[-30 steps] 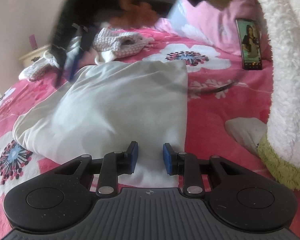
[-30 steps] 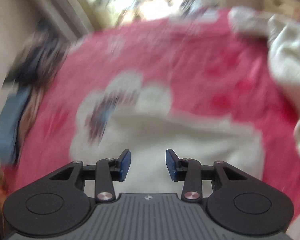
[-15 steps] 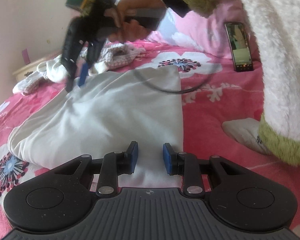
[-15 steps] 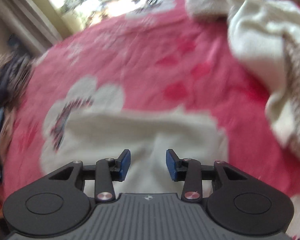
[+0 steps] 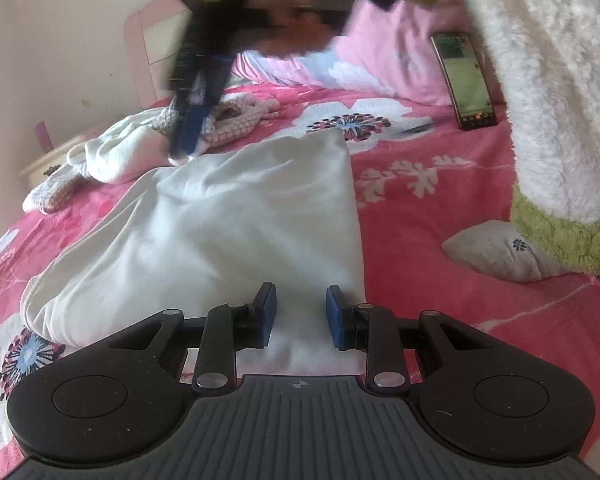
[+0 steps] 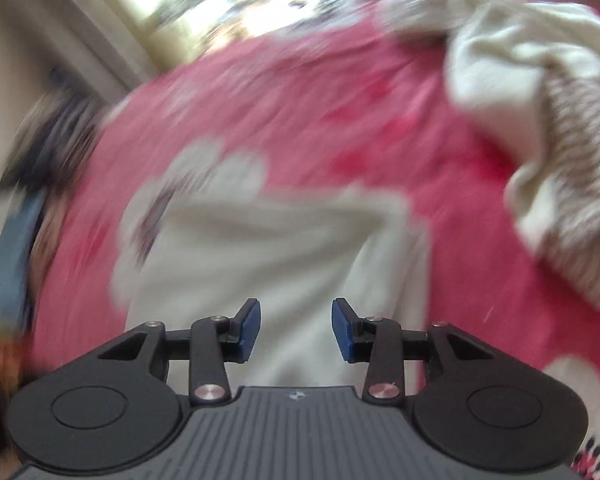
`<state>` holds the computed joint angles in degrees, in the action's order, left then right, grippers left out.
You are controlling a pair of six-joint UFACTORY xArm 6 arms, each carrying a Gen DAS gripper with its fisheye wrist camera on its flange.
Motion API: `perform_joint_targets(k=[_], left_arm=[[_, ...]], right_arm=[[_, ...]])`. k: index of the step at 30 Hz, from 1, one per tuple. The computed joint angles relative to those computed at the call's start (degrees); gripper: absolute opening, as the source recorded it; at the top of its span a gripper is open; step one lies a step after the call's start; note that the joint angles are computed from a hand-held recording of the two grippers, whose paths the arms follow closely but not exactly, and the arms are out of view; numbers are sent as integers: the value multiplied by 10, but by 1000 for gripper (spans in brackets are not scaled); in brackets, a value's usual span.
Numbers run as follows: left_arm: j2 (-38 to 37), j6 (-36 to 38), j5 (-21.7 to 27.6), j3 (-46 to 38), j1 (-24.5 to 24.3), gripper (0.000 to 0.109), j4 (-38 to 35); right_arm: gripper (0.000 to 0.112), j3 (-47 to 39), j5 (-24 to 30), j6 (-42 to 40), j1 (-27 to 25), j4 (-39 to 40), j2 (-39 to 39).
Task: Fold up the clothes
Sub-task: 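Open both grippers and lift them off the folded white sweatshirt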
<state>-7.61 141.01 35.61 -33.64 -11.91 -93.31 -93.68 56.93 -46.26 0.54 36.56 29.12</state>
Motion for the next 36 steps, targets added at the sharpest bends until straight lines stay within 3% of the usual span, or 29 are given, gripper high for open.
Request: perform_joint_targets(k=[5,7,9,12,15,17,19,21,23,26,30,36], left_arm=[[-6,37,-32,6,-20,27,-25],[-10,37,-49,8,-30,27,-31],[-15,23,-64,9,-38,27,-27],[-19,-6,-82,9,-47,27,-17],[-19,-1,-94,10,-53,27,-24],[-21,7,-103,11,-60,27,-28],[-27,-4,-113,12,-65,27,-21],[-36,-30,-118,15,-67,27,-3],[-50,-50,-110,19,-58,28,13],[-68,-120,-91,15,-33,28,61],[-51,-279,-59,-38,17,31,123],[71,-432,-147,-165,21,33,130]], right_arm=[[38,18,-51,12,-21,57,30],[42,37,-131,22,-20,80,16],[42,39,-164,28,-23,89,9],[42,33,-145,-52,-22,152,2],[41,-12,-85,-112,-7,177,36],[40,-48,-78,-108,6,162,76],[38,-87,-116,-59,17,130,118],[38,-126,-117,-4,2,167,147],[42,-120,-160,32,-4,202,141],[42,-83,-207,16,-5,214,107],[42,8,-210,-81,-4,253,27],[42,103,-230,-183,22,221,-51]])
